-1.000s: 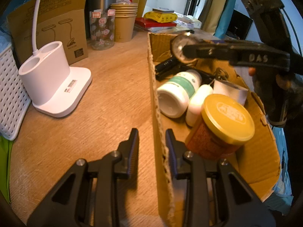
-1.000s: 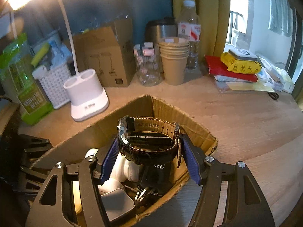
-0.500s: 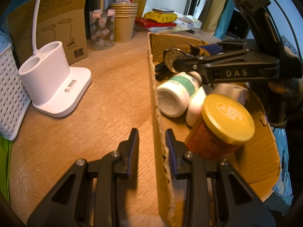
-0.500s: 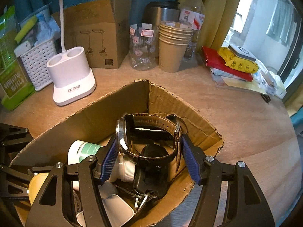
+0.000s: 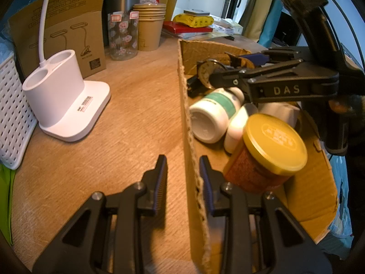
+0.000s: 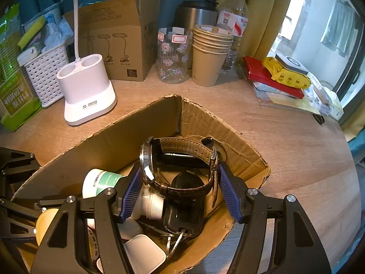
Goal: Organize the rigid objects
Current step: 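Carry the wristwatch over the box and lower it inside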
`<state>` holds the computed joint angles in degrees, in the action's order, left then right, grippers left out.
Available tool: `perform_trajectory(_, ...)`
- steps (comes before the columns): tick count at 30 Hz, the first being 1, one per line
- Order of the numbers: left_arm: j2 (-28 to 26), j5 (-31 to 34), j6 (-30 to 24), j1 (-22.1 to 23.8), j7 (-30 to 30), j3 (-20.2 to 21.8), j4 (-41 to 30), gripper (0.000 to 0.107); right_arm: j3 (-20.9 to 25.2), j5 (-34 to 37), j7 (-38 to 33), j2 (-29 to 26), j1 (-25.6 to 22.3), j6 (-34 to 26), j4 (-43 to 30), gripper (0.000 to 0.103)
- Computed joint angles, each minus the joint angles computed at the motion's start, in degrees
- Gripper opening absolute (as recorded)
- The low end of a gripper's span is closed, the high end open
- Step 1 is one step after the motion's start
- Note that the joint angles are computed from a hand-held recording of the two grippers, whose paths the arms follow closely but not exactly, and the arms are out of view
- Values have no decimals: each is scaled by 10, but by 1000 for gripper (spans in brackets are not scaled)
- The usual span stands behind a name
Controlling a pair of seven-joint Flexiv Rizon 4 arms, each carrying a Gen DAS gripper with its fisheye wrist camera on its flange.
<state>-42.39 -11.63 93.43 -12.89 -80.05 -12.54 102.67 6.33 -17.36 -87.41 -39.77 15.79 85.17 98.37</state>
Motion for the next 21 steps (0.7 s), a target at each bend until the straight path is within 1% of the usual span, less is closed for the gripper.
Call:
perform_trajectory(3,0,1,0,0,0,0,0,31,14,3,-10,1,-10,1,1,69)
perform_trajectory(11,1,2,0,-1,-1,1,0,31,7,4,-10,6,-3,8,8,70)
perform_trajectory(21,2,2,-1,1,0,2,0,31,-16,8,30,26,19,26,40,71)
